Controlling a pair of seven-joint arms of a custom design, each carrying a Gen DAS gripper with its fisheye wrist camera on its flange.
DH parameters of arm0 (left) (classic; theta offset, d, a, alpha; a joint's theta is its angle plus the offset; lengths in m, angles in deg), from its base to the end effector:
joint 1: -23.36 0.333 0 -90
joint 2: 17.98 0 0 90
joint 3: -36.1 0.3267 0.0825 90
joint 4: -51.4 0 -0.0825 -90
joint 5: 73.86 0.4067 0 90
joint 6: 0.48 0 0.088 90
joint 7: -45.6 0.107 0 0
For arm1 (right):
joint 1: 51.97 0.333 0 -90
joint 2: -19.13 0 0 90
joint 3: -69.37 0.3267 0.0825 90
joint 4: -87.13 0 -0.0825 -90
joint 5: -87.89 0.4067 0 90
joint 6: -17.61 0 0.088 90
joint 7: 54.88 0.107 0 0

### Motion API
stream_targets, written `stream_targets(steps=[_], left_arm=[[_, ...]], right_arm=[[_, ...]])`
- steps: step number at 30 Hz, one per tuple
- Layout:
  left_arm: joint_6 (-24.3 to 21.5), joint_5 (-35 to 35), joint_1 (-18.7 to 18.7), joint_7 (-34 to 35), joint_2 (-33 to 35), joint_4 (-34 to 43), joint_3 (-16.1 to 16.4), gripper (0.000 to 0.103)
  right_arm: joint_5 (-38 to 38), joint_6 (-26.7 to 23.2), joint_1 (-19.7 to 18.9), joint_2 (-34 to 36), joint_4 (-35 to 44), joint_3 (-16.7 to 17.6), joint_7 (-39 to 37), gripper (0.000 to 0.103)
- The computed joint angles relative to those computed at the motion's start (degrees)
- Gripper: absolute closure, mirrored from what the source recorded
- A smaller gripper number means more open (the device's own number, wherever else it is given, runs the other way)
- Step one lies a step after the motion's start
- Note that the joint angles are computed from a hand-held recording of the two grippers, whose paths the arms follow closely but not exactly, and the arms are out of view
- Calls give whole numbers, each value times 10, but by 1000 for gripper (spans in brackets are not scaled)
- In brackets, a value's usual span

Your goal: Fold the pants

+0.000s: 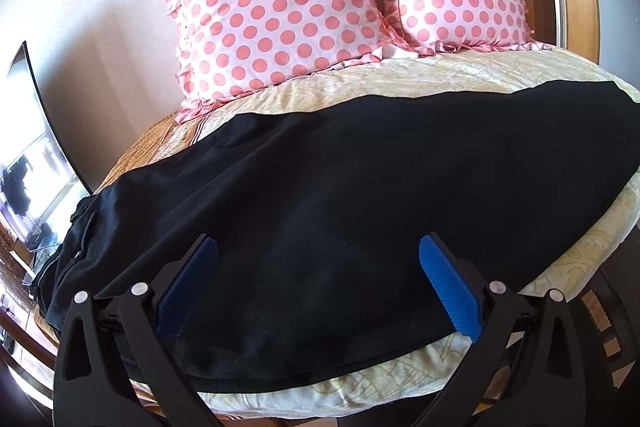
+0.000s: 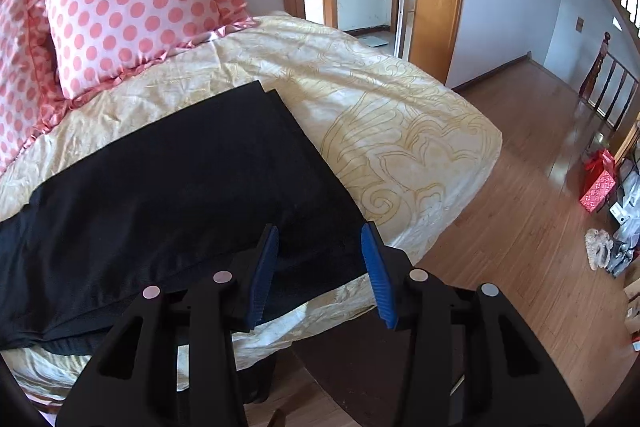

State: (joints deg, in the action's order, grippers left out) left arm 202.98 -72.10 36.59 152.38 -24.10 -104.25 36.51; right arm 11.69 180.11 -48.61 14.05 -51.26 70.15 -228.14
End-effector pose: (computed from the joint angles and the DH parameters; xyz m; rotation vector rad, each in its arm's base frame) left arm 0.4506 0.1055 0.3660 -1.5264 1.6684 -0.5702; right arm 0.5028 0.0868 0.3675 -1.3918 2.1287 -0.8483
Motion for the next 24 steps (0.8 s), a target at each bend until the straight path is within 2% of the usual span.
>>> stream_targets(steps=[1,3,8,11,16,21,24], left_arm=[[-3,-4,1,1,1,1,-1,2],[-10,-6,1,-1,1,3,-1,2],[-23,26,-4,-33,1,9,13,2],[-21,22,-1,-27,1,9,6,2],[-18,5,0,-5,1,8,-5,2],[-22,-14,0,12,5,13,-12,2],[-23,10,-7,-7,5,14,0,2]], right_arm=[[-13,-13,1,0,1,4,9,63],[-36,-45,9,-2,2,12,4,79],[-66,-71,23,-1,4,13,8,81],[-86,-91,32,2,6,16,9,95],[-102,-93,33,-21,-14,9,63,97],[-81,-113,35,-35,-31,18,63,98],[-100,-97,29,-25,-27,14,89,97]])
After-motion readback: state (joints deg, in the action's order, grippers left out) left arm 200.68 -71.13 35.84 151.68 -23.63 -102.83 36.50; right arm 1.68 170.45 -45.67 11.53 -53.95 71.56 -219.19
